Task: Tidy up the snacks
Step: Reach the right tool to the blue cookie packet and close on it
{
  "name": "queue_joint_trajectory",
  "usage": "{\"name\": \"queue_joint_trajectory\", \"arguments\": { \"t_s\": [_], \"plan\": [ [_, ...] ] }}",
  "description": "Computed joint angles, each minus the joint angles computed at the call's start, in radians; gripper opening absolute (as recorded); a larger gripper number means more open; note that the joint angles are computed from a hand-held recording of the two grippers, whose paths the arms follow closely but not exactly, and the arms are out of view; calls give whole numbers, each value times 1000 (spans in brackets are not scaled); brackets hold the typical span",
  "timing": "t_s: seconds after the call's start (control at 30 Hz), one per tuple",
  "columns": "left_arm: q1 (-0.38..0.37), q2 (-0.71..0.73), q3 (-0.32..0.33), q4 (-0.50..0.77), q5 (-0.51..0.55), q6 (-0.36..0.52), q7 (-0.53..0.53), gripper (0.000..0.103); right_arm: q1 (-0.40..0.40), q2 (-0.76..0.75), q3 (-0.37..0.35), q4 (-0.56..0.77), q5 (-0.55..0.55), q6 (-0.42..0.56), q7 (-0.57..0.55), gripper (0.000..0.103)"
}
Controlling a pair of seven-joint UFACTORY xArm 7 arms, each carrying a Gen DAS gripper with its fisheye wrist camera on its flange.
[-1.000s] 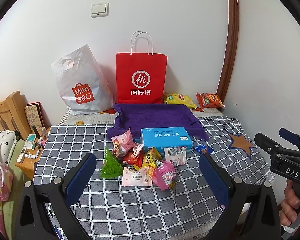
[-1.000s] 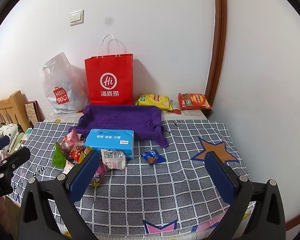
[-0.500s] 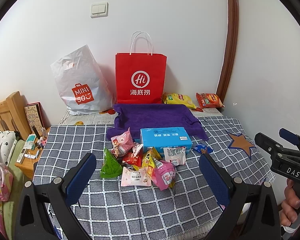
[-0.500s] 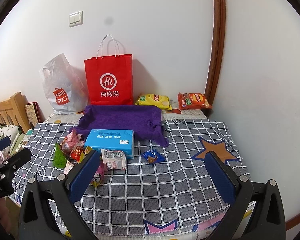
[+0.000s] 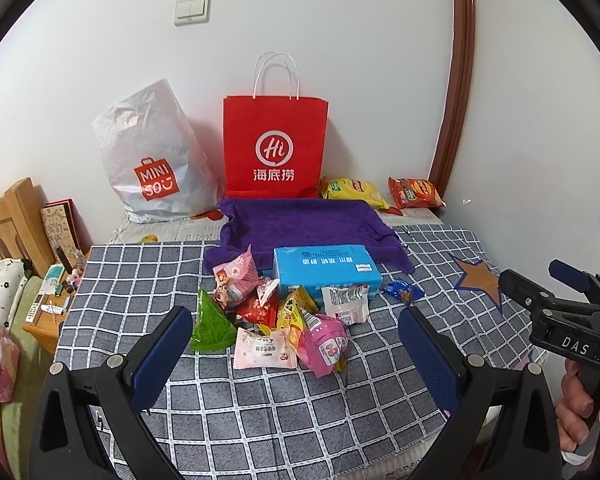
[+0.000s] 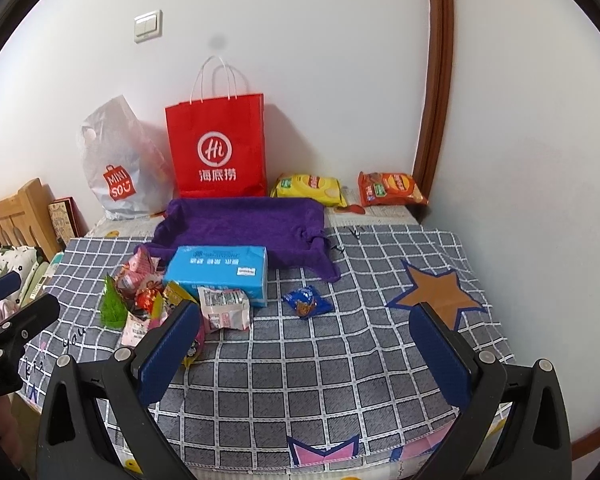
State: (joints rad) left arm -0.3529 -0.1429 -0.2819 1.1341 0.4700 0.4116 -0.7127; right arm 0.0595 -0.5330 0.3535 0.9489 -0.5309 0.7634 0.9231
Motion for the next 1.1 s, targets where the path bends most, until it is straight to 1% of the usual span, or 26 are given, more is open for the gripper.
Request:
{"name": "queue_joint_trajectory", "arguments": {
  "t_s": [0.1,0.13,0.23,0.33,0.53,0.67,0.7,0.77,0.8,0.87,0.93,1.03,1.07,1.1],
  "plan": [
    [-5,28,7,2,-18,-9,16,103,3,25,-10,-3,9,-5,-6,102],
    [-7,39,10,5,-21,-8,19,103,12,39,-16,6,22,30,-33,102],
    [-16,68,21,11,-30,-2,24,103,19,64,-41,-9,33,8,-38,102],
    [-26,99,37,15,-45,-11,38,103,32,97,-63,-10,63,14,-46,102],
    [-40,165,73,35,-58,-1,60,102,43,177,-90,-5,61,23,-52,102],
    [-32,204,94,44,-109,-4,92,102,54,232,-115,4,58,35,-50,102],
    [-42,218,110,58,-77,18,60,102,54,244,-121,5,50,33,-47,102],
    [-55,239,130,83,12,54,-9,102,49,255,-128,-10,12,15,-27,102],
    [-56,248,135,91,24,60,-11,102,48,257,-132,-11,1,19,-23,102],
    [-49,271,138,111,-15,67,17,102,42,269,-142,-15,-21,3,2,102],
    [-46,289,144,125,-45,67,30,102,39,285,-163,-14,-9,-11,1,102],
    [-52,317,157,151,-52,74,32,102,32,309,-203,-27,29,-91,-12,97],
    [-53,328,160,160,-57,76,39,102,30,325,-215,-28,49,-127,-27,94],
    [-52,340,161,171,-68,78,52,102,29,336,-220,-25,58,-136,-40,90]
  ]
}}
